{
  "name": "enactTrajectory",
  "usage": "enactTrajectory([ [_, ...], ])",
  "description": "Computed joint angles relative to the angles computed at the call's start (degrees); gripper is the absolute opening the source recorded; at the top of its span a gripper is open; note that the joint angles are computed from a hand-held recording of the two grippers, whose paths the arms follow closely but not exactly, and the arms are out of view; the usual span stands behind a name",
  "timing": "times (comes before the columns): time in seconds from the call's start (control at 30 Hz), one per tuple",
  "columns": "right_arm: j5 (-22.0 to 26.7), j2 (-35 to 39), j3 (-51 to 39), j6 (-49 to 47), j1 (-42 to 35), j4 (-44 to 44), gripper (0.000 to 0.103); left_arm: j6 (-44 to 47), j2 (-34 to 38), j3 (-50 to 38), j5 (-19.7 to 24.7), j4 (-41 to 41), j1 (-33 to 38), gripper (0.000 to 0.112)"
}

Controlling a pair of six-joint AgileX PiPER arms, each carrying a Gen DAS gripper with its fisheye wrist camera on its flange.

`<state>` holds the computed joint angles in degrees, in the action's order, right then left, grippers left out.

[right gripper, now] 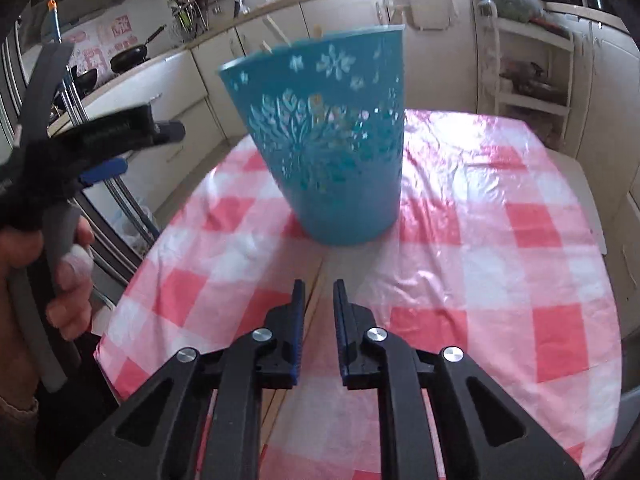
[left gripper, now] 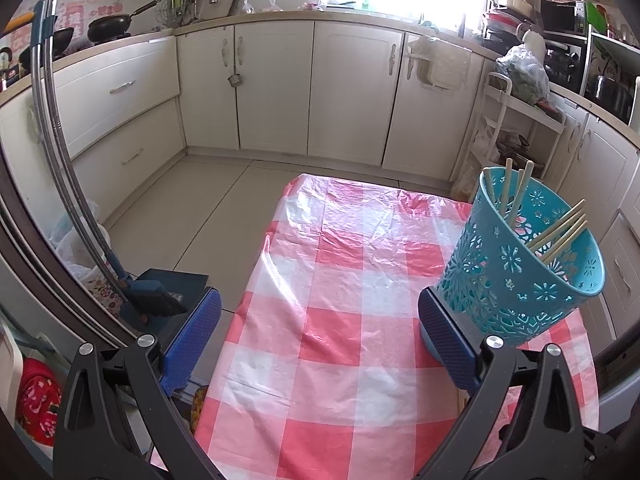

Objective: Organize utensils
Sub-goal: 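Move the right tool back to the loose chopsticks beside the basket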

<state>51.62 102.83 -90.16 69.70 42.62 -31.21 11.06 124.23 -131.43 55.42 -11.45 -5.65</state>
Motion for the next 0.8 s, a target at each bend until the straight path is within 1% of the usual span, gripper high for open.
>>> enactTrajectory([
  [0.07,0.66,1.34,-0.79,-1.12,0.15,0.68,0.015,-0.24,0.10,-0.19,0.18,-0.13,0.15,0.095],
  [0.17,0.42,2.32,-0.25,-0.98,0.34,1.47,0.015,-0.43,0.45,-0.96,0.59,-0.12,0.05,0.095],
  [0.27,-0.59,2.55,0.97,-0.87,0.35,2.16,0.015,-0.01,0.43,-0.87,0.58,0.02,-0.16,0.095],
  [0.53,-0.81,2.51,1.85,-1.36,0.74,2.20,0.015,-0.47,0.43,-0.87,0.69,0.49,-0.44,0.095],
  [0.67,0.71,3.21,0.52,-2.55,1.08,1.81,0.015,-0.45,0.54,-1.10,0.84,0.62,-0.49,0.095],
  [0.8,2.42,3.55,-0.24,-3.85,1.01,1.61,0.012,-0.68,0.60,-1.22,0.89,0.70,-0.48,0.095],
])
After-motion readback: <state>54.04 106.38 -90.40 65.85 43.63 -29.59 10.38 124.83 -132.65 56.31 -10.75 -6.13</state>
